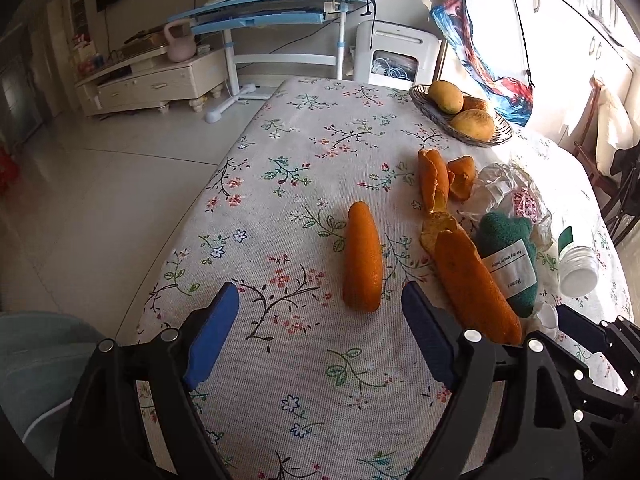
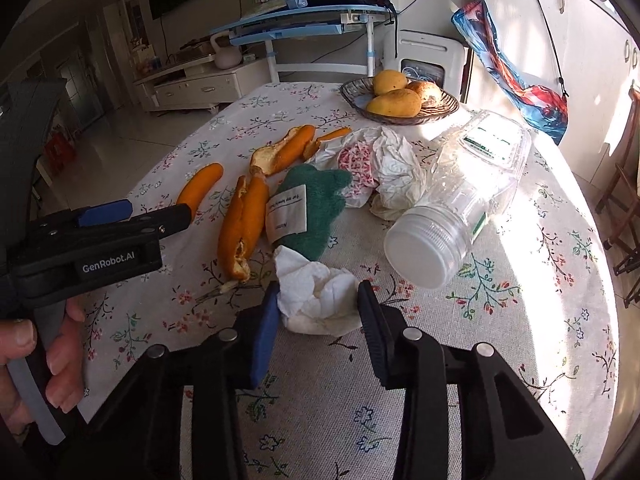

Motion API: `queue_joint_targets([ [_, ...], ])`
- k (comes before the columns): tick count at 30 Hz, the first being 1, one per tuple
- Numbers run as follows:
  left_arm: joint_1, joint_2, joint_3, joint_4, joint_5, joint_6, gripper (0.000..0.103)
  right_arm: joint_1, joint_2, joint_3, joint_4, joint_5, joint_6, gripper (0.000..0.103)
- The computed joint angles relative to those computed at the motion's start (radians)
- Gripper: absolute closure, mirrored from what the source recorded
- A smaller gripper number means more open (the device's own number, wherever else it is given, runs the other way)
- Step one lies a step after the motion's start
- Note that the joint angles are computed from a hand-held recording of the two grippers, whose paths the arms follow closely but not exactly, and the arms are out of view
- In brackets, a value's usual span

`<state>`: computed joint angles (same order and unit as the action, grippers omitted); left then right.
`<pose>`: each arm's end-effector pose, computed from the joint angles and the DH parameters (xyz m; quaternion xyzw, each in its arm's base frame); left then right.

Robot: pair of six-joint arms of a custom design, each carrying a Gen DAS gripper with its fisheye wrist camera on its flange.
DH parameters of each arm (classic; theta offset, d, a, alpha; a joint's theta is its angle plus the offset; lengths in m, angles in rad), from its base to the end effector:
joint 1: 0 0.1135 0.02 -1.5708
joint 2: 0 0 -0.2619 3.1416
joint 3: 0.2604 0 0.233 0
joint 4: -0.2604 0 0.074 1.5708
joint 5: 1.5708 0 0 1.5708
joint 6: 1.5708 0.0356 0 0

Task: Collect trash
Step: 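Grasp the orange carrot with the left tool while the right tool grasps a white tissue, then carry carrot and tissue to the yellow basin and open both tools to drop them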

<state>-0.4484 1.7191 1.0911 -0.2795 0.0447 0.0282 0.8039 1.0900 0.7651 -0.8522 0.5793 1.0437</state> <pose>0.3089 -0.1504 0.2025 0.2302 0.9168 -0.0886 0.3140 0.1328 0.1098 0.2348 0.1679 0.9264 -0.0193 0.3365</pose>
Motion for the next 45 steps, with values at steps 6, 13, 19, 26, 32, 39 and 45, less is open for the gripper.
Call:
queue_joint_targets([
  [6,-0.003,0.077,0.096,-0.022,-0.013,-0.024,0.023,-0.042,-0.046,-0.032,0.047,-0.036,-0.030,0.064],
  [13,-0.052,0.139,0.190,-0.080,-0.070,0.002,0.040,-0.041,-0.046,-0.032,0.050,-0.036,-0.026,0.064],
  [19,-0.053,0.055,0.099,-0.081,-0.022,0.012,0.088,0.023,-0.071,-0.028,0.001,-0.020,0.063,0.066],
  [26,0.006,-0.202,-0.143,-0.088,0.093,0.027,0.088,0.321,-0.036,0.058,-0.209,0.128,0.425,0.074],
  [32,0.049,-0.414,-0.294,-0.172,0.156,0.065,0.088,0.629,0.074,0.143,-0.464,0.208,0.884,0.080],
  [39,0.097,-0.634,-0.393,-0.322,0.215,0.131,0.088,0.893,0.250,0.278,-0.656,0.210,1.254,0.080],
  [45,0.177,-0.796,-0.435,-0.459,0.275,0.208,0.088,0.980,0.362,0.373,-0.637,0.179,1.267,0.080],
])
